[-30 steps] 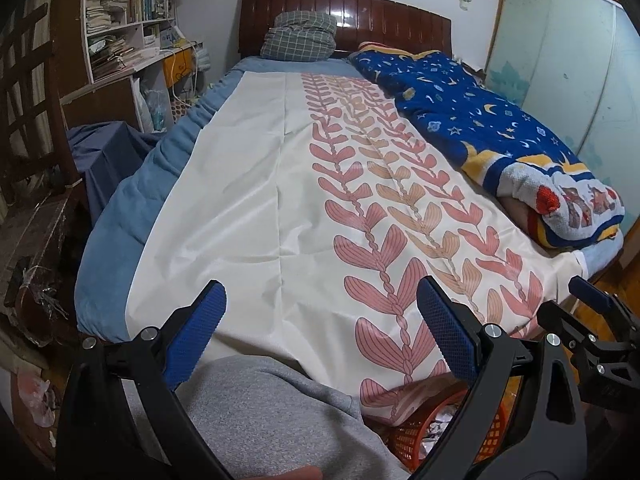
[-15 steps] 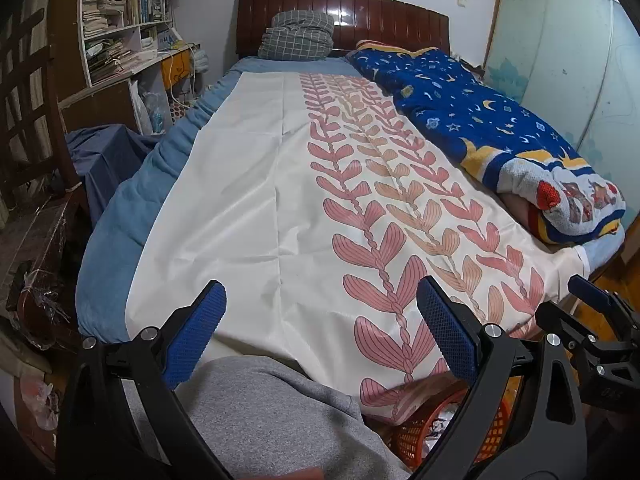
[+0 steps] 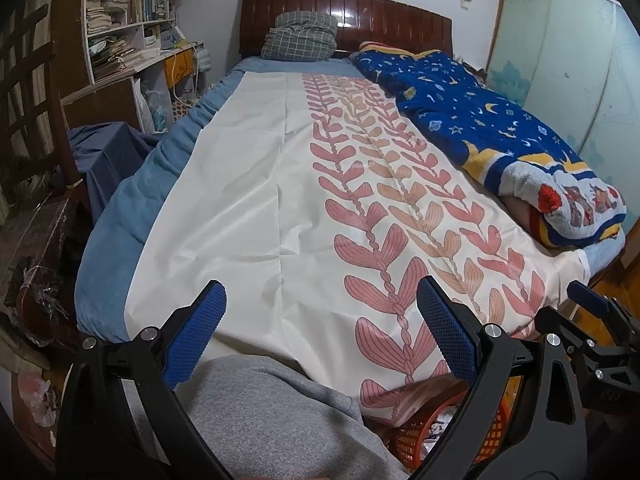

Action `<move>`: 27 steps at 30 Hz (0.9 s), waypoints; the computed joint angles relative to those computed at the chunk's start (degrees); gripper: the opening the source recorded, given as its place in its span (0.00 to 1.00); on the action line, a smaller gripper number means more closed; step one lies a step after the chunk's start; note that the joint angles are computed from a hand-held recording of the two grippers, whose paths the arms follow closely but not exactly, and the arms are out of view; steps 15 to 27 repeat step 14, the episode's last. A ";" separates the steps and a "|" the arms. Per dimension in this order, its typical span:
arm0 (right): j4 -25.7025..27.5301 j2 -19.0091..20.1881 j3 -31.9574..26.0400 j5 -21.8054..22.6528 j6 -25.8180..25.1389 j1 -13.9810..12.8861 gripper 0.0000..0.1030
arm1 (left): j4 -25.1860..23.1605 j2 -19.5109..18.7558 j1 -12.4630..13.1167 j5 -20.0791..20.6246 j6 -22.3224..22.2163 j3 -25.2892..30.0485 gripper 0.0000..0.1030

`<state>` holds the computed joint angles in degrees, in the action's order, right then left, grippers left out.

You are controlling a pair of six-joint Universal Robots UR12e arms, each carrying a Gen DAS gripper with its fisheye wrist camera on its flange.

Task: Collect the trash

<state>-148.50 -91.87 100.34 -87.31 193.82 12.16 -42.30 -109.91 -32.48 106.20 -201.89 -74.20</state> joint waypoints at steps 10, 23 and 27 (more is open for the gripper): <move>0.10 -0.03 0.11 0.28 0.00 0.00 0.93 | -1.86 -0.36 0.14 -0.95 0.31 0.66 0.92; 0.11 -0.06 0.18 0.27 0.09 0.04 0.93 | -2.22 -0.49 0.15 -0.96 0.59 0.85 0.92; 0.11 -0.06 0.18 0.27 0.09 0.04 0.93 | -2.22 -0.49 0.15 -0.96 0.59 0.85 0.92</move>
